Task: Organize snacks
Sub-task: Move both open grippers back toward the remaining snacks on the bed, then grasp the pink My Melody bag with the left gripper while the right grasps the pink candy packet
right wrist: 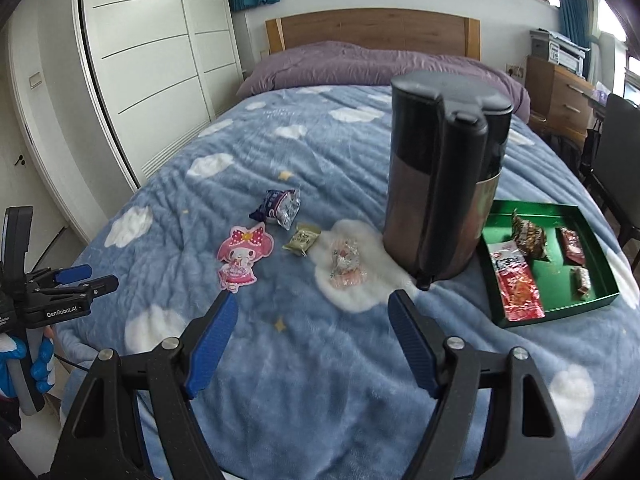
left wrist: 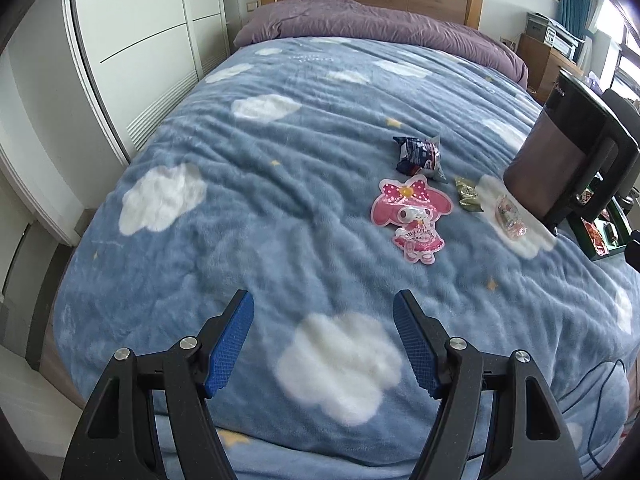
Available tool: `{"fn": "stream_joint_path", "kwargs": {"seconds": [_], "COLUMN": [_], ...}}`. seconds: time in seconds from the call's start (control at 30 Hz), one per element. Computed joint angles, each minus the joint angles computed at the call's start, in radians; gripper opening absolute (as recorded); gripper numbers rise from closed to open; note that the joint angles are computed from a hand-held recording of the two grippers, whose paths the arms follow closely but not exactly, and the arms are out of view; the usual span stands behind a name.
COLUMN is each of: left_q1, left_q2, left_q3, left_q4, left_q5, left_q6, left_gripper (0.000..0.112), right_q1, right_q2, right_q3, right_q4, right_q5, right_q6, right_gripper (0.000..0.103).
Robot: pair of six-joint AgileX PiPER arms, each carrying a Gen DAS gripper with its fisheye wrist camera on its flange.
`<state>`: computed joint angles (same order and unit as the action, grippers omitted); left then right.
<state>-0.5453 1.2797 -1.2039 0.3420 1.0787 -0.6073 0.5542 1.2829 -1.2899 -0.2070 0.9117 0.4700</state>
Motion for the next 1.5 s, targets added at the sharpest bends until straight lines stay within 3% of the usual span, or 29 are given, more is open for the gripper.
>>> {"fn": "stream_joint_path", "kwargs": {"seconds": [0.3, 0.6, 0.97, 1.33, 1.4, 1.5], "left_q1": [-0.009, -0.014, -0.012, 0.021, 0.024, 0.034], "left_q2": [0.139, 0.357, 0.57, 0.683, 0.702, 0.726], "left_q3": [-0.052, -0.199, -0.365, -0.484, -0.507, -0.532], "left_q4": [-0.053, -0.11, -0.115, -0.167, -0.169, -0.184], "left_q5": [-0.048, -0.084, -0.072, -0.051, -0.044, -0.038], "left_q6": [0.035, 0.074, 0.062, 0.087, 0.087, 0.087], "left_gripper": [0.066, 0.066, 0.066, 0.066, 0.066, 0.066], "right_q1": [-0.105, -0.168, -0.21, -0.224, -0.228, -0.23], "right_q2": [0.131, 0.31, 0.496, 0.612, 0.628, 0.644], "right_q3": [0.011, -0.044, -0.172, -0.295, -0.309, -0.323], "right_q4": [0.128, 0.205, 0.239, 0.238, 0.243, 0.249], "right_q5": [-0.086, -0.135, -0.143, -0.098, -0.09, -0.08], "right_q6": [-0.125, -0.217, -0.274, -0.256, -0.26, -0.266], "right_gripper": [0.103, 0.103, 0.103, 0.102, 0.081, 0.064]}}
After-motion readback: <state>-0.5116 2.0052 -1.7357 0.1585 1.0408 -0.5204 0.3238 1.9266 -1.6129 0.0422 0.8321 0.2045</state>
